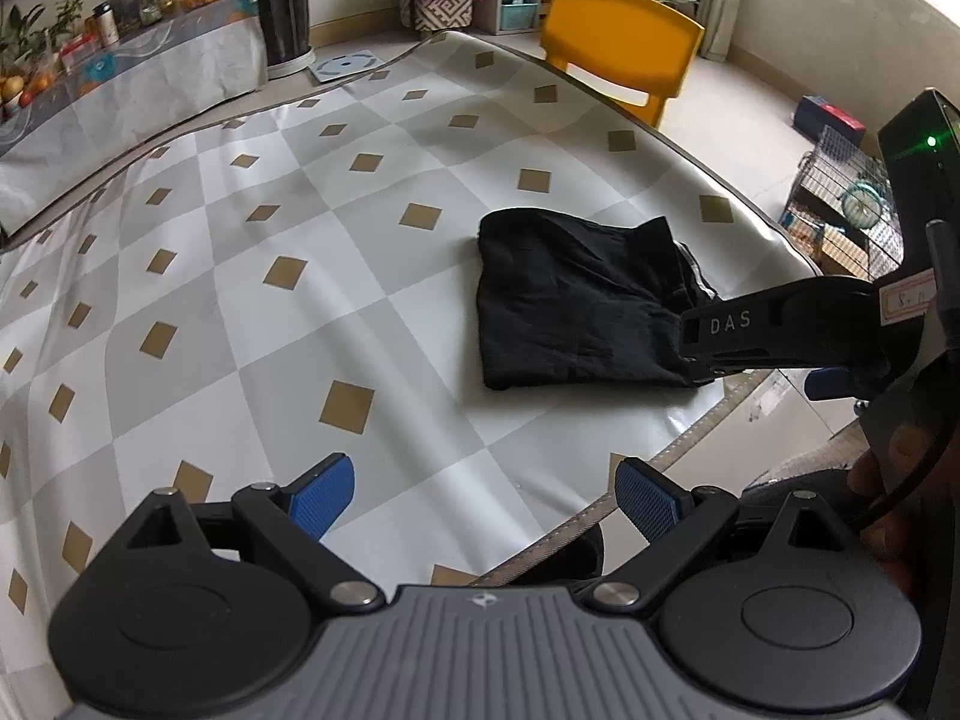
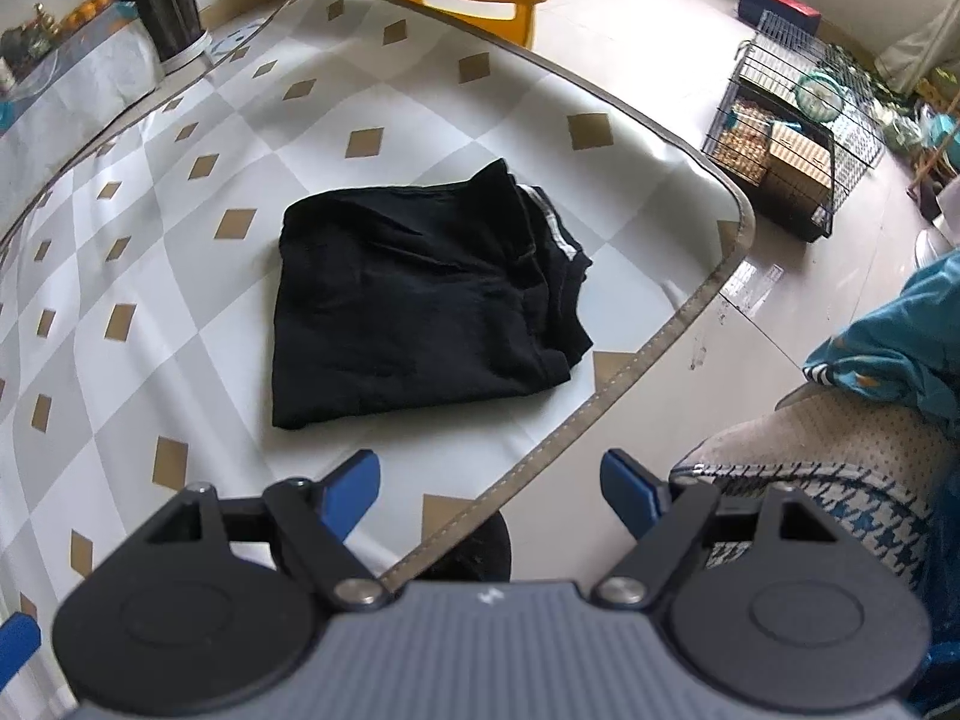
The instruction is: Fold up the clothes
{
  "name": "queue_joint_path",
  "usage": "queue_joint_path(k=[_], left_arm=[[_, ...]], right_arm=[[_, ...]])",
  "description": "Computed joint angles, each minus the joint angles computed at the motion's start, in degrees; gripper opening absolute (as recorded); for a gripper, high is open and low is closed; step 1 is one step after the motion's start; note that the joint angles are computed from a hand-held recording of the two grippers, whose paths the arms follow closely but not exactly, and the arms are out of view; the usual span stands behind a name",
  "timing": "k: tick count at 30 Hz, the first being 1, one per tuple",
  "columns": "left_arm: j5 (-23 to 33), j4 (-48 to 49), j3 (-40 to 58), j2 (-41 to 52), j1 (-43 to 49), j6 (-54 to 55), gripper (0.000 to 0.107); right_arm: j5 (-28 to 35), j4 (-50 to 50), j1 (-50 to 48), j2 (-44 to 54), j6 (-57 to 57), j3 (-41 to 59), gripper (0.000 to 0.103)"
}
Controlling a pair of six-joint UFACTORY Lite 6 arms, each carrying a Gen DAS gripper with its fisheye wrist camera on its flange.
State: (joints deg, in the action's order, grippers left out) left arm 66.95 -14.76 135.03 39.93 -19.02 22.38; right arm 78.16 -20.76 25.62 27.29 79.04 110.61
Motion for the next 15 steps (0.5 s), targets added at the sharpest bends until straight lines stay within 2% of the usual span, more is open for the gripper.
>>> queue_joint_path(k=[15], left_arm=[[-1.51, 0.42, -2.69, -1.02, 1.01, 0.13, 0.094]], right_arm=[[-0.88, 2.34, 0.02, 2.73, -0.68, 3.68, 0.080]])
